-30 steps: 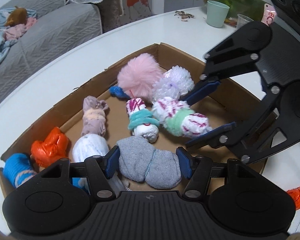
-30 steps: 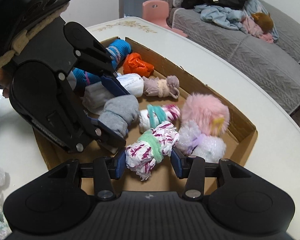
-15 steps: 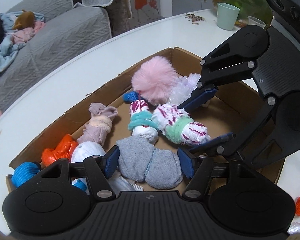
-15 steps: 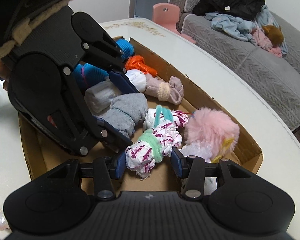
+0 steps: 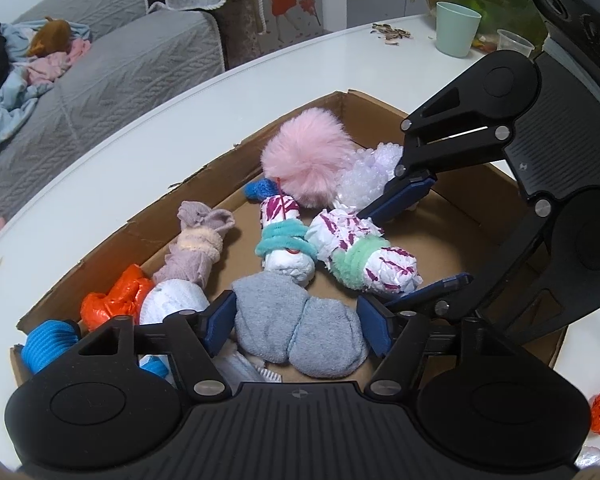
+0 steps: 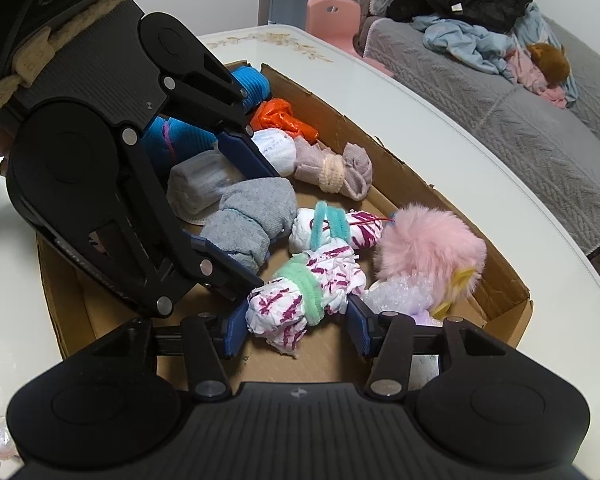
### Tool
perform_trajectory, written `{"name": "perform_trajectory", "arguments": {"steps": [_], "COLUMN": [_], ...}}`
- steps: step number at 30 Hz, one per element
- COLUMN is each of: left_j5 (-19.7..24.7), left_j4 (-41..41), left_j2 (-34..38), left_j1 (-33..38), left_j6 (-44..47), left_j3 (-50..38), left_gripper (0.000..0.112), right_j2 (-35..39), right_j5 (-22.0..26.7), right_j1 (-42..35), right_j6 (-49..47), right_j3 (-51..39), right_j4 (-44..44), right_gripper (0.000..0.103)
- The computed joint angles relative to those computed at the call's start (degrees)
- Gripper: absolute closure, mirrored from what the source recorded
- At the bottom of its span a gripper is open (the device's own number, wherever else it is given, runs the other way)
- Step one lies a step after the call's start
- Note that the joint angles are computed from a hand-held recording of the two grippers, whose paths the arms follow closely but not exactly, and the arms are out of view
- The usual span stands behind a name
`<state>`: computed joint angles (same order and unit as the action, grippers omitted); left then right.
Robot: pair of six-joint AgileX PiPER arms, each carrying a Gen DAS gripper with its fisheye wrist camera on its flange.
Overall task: Organize objects
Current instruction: 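Carry the grey sock pair and pink-patterned roll into the tray and open both tools, then move both tools back over the remaining bundles beside the tray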
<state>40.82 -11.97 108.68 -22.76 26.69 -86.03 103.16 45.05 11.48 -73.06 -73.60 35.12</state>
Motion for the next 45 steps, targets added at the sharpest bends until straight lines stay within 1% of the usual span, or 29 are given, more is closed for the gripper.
{"name": "perform_trajectory", "arguments": {"steps": [3,5,13,18,20,25,28,29,30,33,34,37,39,40,42,45], "left_j5": [0.1,-0.1,0.1,-0.5,0.1,2.2,3.6,4.0,4.5,6.3,7.1,11.2,13.0,14.2,16.4,19.7], "left_j4": [0.4,0.6,1.3,5.5,7.3,11.8,13.6,14.3,15.0,16.3,16.4,15.8,16.9,17.7,20.0,17.9], "left_j2": [-0.1,-0.3,-1.5,-3.0,-3.3,-4.9,-6.7,-7.5,-8.4,-12.6,-14.6,-21.2,-26.3,-28.8,-33.7,-39.8], "left_j1": [-0.1,-0.1,-0.5,-2.0,-2.4,-3.4,-3.7,-3.8,-3.9,-3.8,-3.8,-4.6,-7.0,-8.7,-12.6,-16.6], "left_j6": [-0.4,-0.8,-2.5,-6.2,-8.8,-17.2,-21.1,-22.4,-23.9,-27.1,-27.9,-28.9,-29.9,-30.5,-34.7,-38.2], "left_j3": [-0.1,0.0,0.0,1.1,0.8,1.0,1.4,1.5,1.7,2.9,3.9,7.4,11.4,13.5,18.3,25.1], "left_gripper": [0.037,0.032,0.024,0.018,0.016,0.015,0.014,0.014,0.014,0.01,0.01,0.01,0.01,0.01,0.01,0.01], "right_j2": [-0.1,-0.2,-0.8,-1.9,-2.3,-2.5,-3.5,-4.0,-4.7,-8.5,-10.3,-17.3,-23.1,-25.7,-31.3,-36.5], "right_j5": [0.1,0.0,-0.1,-0.3,-0.6,0.0,-0.2,0.0,-0.1,0.1,0.2,0.8,1.9,2.7,4.3,7.9], "right_j1": [0.1,0.2,0.4,1.0,1.3,2.3,2.7,2.6,2.5,1.6,1.3,0.8,0.5,0.1,-1.0,-2.7], "right_j6": [0.6,0.9,1.9,4.4,5.2,9.1,13.6,14.9,16.5,19.7,20.7,23.1,24.5,24.4,25.3,28.1], "right_j3": [-0.1,-0.1,-0.1,0.2,0.5,0.3,0.6,0.8,1.2,3.2,4.3,8.4,12.4,14.5,19.2,25.1], "right_j4": [-0.7,-1.1,-2.2,-4.3,-4.6,-6.0,-7.4,-7.3,-7.5,-7.0,-6.9,-9.4,-11.0,-11.0,-11.6,-12.0], "right_gripper": [0.055,0.054,0.051,0.048,0.047,0.036,0.033,0.031,0.024,0.021,0.018,0.011,0.007,0.007,0.007,0.009]}}
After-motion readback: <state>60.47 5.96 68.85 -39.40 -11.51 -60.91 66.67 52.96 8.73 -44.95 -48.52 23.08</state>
